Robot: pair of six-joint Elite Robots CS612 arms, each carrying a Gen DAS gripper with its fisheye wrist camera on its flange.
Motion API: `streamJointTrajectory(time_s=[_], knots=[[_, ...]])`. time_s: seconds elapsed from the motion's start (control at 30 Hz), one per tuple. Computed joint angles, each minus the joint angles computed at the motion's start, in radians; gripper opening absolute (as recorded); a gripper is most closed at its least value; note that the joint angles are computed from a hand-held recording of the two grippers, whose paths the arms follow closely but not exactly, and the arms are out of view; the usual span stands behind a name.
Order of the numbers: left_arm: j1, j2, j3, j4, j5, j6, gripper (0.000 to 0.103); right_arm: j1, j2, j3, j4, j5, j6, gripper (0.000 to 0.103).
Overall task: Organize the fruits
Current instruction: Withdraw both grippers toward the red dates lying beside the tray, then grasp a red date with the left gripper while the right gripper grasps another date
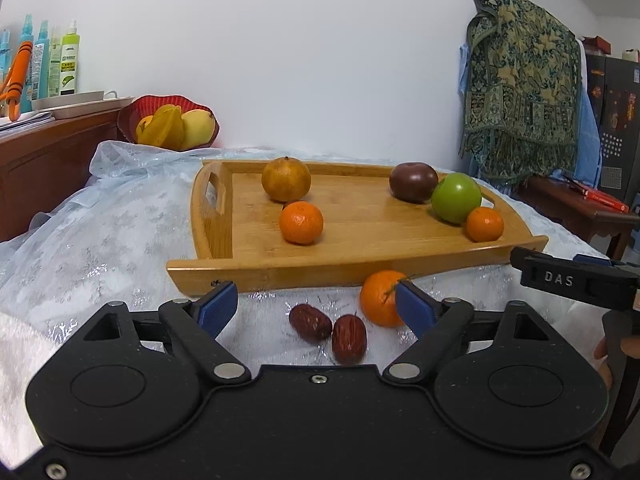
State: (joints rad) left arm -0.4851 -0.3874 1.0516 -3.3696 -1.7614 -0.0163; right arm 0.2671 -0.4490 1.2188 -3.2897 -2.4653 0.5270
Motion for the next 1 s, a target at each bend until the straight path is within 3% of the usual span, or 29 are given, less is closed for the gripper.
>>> streamJointTrajectory(time_s=[0.07, 0.23, 0.4, 0.6, 0.77, 1.0], knots=[[-0.002, -0.005, 0.015, -0.018, 0.011, 0.011, 0.045, 0.000, 0.001, -0.002, 0.003, 0.010, 0.001, 0.095], [0.000, -0.018, 0.051, -0.051, -0.010, 0.023, 0.026, -0.001, -0.001, 0.002, -0.003, 0.025, 0.004, 0.090], [0.002, -0.032, 0.080, -0.032, -0.059, 0.050, 0.024, -0.002, -0.006, 0.009, 0.008, 0.037, 0.024, 0.068], [-0.003, -0.028, 0.073, 0.006, -0.053, 0.043, 0.024, -0.007, -0.018, 0.023, 0.043, 0.066, 0.077, 0.045], [-0.006, -0.015, 0.042, 0.037, -0.040, 0.027, 0.023, -0.009, -0.022, 0.029, 0.056, 0.078, 0.101, 0.035], [-0.016, -0.006, 0.034, 0.021, -0.015, 0.046, 0.017, -0.008, -0.021, 0.029, 0.032, 0.088, 0.091, 0.029]])
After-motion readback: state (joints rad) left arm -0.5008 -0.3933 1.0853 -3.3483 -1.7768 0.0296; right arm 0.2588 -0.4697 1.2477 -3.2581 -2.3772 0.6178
